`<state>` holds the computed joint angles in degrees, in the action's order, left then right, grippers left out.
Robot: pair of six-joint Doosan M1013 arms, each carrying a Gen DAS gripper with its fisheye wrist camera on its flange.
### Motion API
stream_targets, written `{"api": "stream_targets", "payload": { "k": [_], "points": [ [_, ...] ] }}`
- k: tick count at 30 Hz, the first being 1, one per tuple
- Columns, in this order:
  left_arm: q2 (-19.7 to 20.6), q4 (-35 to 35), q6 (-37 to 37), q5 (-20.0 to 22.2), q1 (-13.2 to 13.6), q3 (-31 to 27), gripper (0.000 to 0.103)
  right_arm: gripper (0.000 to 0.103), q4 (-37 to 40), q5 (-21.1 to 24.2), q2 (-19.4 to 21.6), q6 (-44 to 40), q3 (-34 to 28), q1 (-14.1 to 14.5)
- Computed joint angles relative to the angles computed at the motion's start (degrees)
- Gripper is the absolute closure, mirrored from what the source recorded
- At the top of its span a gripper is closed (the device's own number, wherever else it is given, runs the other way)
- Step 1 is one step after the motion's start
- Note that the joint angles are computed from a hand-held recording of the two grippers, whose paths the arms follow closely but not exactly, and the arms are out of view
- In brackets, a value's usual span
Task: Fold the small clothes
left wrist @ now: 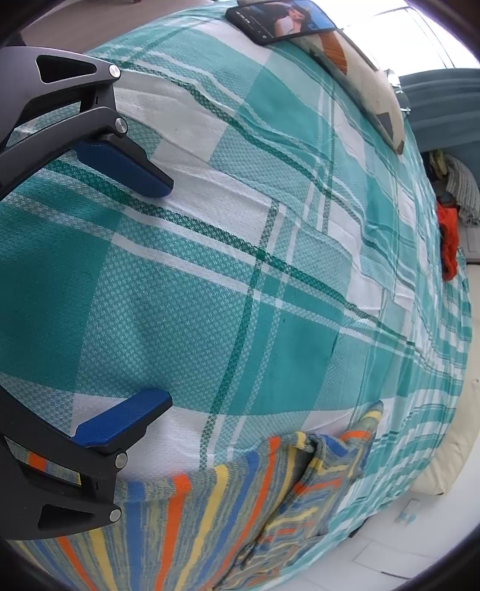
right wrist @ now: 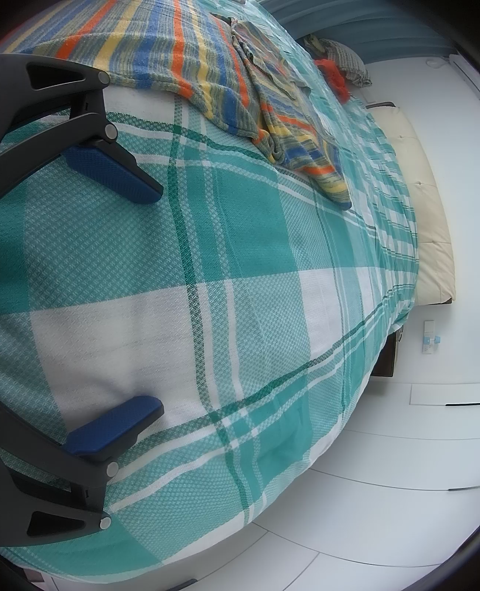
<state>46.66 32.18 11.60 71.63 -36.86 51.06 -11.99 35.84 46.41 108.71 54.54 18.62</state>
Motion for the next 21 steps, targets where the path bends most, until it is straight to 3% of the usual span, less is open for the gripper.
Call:
{"api": "stream_targets", "payload": {
  "k": [21],
  "points": [
    [0.27,0.72,0.09,0.44,-0.19,-0.28,0.0,0.0,0.14,-0.05,0.03,-0.04,0.0,-0.03]
  ]
}}
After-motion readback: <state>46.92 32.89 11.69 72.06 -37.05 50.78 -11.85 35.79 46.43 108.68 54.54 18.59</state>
